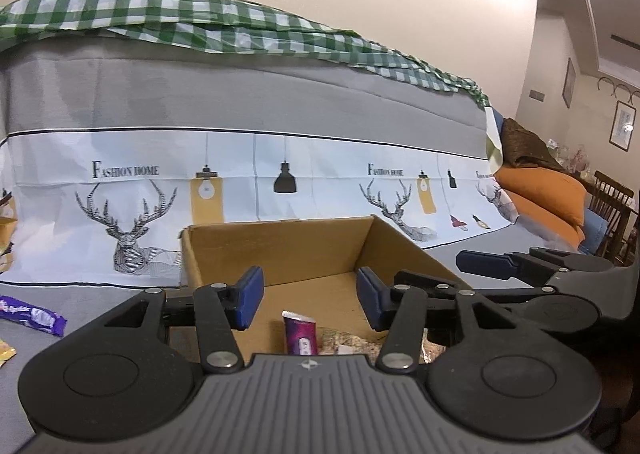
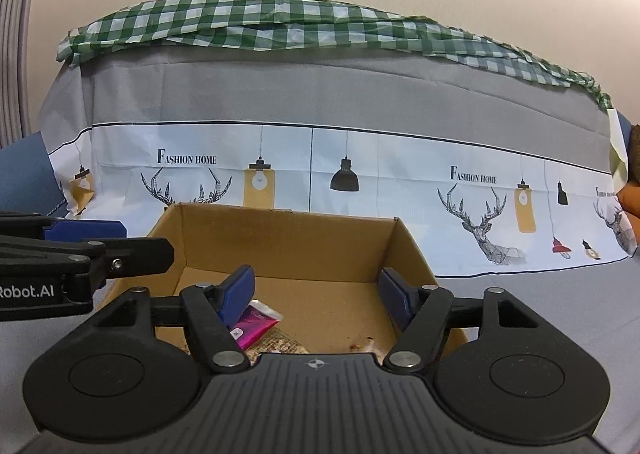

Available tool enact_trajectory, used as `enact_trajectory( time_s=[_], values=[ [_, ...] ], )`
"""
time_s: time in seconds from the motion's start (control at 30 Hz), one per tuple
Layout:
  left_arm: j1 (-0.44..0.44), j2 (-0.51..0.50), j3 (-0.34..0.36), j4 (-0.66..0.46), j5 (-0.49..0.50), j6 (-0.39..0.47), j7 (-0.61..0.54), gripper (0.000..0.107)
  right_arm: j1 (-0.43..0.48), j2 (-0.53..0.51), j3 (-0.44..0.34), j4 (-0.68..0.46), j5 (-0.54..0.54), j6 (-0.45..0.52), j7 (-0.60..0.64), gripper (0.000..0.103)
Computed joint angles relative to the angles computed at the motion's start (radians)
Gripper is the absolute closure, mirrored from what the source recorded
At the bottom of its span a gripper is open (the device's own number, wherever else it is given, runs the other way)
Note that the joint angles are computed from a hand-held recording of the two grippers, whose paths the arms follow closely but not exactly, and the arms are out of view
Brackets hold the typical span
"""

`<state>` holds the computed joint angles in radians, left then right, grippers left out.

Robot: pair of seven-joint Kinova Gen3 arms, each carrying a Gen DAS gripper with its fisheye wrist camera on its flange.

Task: Organize snacks
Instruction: 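Open both tools to drop the chocolate bar and cracker bag into the box, then move both tools back from the box toward the yellow and purple bars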

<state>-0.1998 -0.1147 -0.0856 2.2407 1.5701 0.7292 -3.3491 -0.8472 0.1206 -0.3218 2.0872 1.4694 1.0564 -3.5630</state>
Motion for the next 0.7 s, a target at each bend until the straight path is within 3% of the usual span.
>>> enact_trajectory(
  time_s=[0.17, 0.27, 0.33, 0.43, 0.7],
  values=[
    [-0.024, -0.001, -0.027, -0.012, -0.038, 0.016, 0.036, 0.058, -0.017, 0.023, -0.003, -0.022, 0.011, 0.022, -0.029, 0.034],
    [-0.042, 0.002, -0.043, -0.025, -0.073, 0.022, 0.065, 0.066, -0.030, 0.036, -0.002, -0.038, 0.024, 0.025, -0.057, 0.043],
    [-0.053, 0.006, -0.053, -0.035, -0.095, 0.029, 0.085, 0.074, -0.038, 0.042, -0.001, -0.043, 0.046, 0.024, -0.087, 0.060],
    [-0.072, 0.013, -0.069, -0.049, -0.121, 0.031, 0.101, 0.082, -0.050, 0.053, -0.001, -0.048, 0.100, 0.025, -0.137, 0.076],
    [-0.112, 0.073, -0.081, -0.124, -0.209, -0.034, 0.268, 0.082, -0.062, 0.085, -0.004, -0.085, 0.174, -0.029, -0.198, 0.079]
  ],
)
